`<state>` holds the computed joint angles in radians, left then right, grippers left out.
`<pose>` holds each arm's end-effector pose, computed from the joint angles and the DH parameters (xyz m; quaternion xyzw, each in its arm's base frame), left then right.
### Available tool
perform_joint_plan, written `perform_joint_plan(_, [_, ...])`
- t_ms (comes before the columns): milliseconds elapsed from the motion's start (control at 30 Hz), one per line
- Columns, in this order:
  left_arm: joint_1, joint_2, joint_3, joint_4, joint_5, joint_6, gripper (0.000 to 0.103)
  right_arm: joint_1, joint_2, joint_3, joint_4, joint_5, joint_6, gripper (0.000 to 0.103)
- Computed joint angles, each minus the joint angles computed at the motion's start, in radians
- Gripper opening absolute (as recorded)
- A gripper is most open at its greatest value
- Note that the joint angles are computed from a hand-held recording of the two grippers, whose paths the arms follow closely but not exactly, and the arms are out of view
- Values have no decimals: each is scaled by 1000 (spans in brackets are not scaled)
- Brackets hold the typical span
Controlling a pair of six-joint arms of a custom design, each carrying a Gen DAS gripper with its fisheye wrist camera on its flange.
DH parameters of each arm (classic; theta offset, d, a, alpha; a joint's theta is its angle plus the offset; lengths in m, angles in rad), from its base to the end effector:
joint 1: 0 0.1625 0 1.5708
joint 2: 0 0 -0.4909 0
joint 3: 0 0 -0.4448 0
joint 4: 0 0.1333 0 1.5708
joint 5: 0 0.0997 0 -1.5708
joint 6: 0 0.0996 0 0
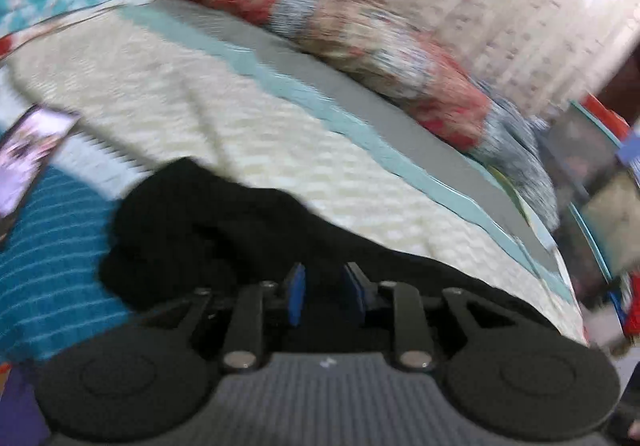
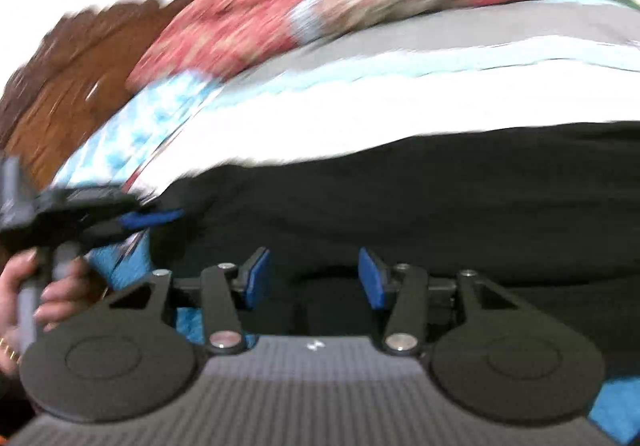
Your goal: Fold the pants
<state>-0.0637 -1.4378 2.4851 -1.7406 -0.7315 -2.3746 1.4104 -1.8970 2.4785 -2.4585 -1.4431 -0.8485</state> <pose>-0.3126 -0.1879 0.1446 -0.1376 0.8334 -0.4977 0.1970 0.0899 -0.3582 0.3191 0.3418 -0.9252 0.1637 0.0184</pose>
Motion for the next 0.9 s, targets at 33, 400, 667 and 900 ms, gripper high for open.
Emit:
perform_joint_plan(33, [24,25,-8,-62,16,71,23,-33,-23,-6,-10,15,11,52])
perform_joint_plan(400, [274,424,-164,-766,-45,845,25,-370,-129,-115,-228,153,162,52])
perform_joint_plan(667, [329,499,-219,-717,-93,841,29,-324,102,-286,-605,-72,104,57])
perform_joint_plan(900, [333,509,-255,-645,-83,803,31,-332,113,-390,-444,129,149,16])
